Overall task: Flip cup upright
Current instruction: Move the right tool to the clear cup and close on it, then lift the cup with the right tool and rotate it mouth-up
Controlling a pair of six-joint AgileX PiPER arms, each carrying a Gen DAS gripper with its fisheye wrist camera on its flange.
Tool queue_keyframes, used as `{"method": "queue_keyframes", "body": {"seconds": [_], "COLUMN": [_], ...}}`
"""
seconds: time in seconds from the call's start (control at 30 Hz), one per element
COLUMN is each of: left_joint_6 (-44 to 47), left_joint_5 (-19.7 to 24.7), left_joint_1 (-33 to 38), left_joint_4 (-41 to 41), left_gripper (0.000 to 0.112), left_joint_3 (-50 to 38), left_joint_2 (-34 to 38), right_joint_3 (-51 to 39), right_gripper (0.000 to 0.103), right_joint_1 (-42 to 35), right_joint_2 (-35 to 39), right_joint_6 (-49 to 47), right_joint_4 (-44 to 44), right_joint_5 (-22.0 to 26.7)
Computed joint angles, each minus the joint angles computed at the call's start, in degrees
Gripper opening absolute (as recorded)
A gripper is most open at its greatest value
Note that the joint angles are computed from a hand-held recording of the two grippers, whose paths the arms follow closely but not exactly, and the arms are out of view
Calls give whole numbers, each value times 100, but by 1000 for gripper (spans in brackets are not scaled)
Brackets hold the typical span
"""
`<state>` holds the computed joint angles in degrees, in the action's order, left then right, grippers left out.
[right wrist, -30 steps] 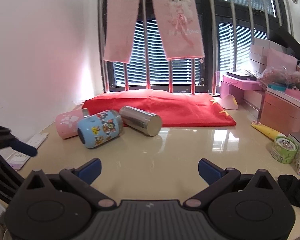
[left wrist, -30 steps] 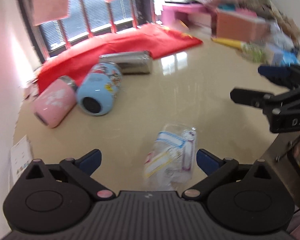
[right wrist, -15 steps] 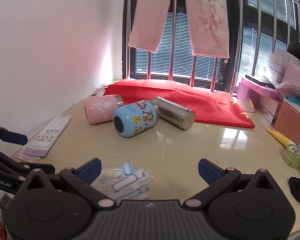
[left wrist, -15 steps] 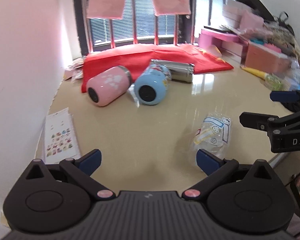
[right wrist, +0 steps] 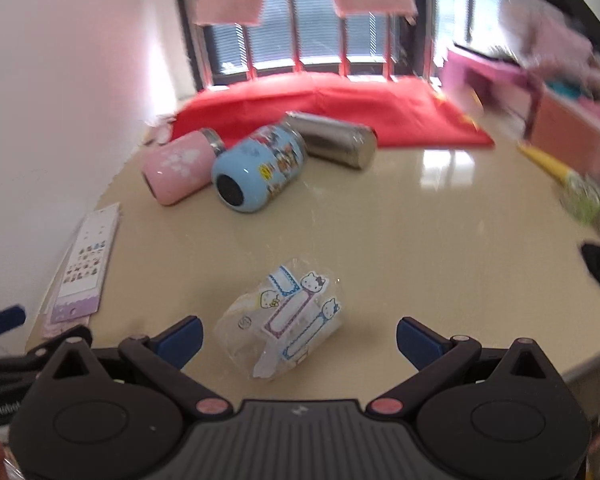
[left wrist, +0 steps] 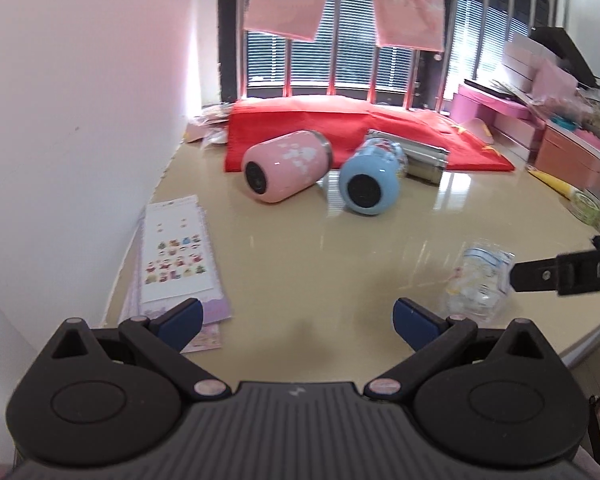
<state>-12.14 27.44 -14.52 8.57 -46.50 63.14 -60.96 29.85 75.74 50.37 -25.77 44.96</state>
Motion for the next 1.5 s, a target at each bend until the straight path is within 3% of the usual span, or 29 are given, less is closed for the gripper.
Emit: {"method": "queue_keyframes", "body": {"seconds": [0.2, 0.4, 0.6, 0.8, 0.83, 0.9, 0.97, 1.03, 1.13, 1.3, 1.5], "left_joint_6": [623, 817, 987, 757, 699, 624, 622, 584, 437, -18, -876], "left_joint_5": [-177, -269, -328, -362, -355, -357, -342, -335, -280, -218, -57], "left_joint_1": [528, 744, 897, 941, 926, 897, 874, 849, 791, 576, 132], "left_joint_4": [-633, -793, -967, -810, -754, -679, -684, -649, -521, -132, 517], "left_gripper": [103, 103, 103, 103, 103, 103, 103, 103, 103, 103, 103], "left_joint_3": [62, 49, 24, -67, -91, -105, -121, -128, -167, -199, -273], "left_joint_2": [106, 254, 416, 620, 660, 704, 742, 781, 867, 924, 951], "right_joint_3": [-637, -1114, -1711, -2187, -2224, -2247, -2139, -1944, -1818, -2204, -2306], "right_gripper": [103, 99, 98, 98, 96, 82, 70, 68, 68, 67, 67], "right_joint_1": [-65, -745, -694, -707, -750, -827, -945, -1040, -1251, -1637, -2043], "right_joint_2": [600, 1261, 1872, 2360, 2421, 2534, 2549, 2444, 2302, 2287, 2180], "right_joint_6": [53, -8, 662, 619, 562, 371, 3, -602, -2234, -4433, -5830], "right_joint_4": [501, 2093, 1918, 1749, 1759, 1827, 2006, 2189, 2702, 2965, 2953], "right_joint_5": [529, 569, 670, 980, 1002, 962, 823, 548, 381, 1051, 1506]}}
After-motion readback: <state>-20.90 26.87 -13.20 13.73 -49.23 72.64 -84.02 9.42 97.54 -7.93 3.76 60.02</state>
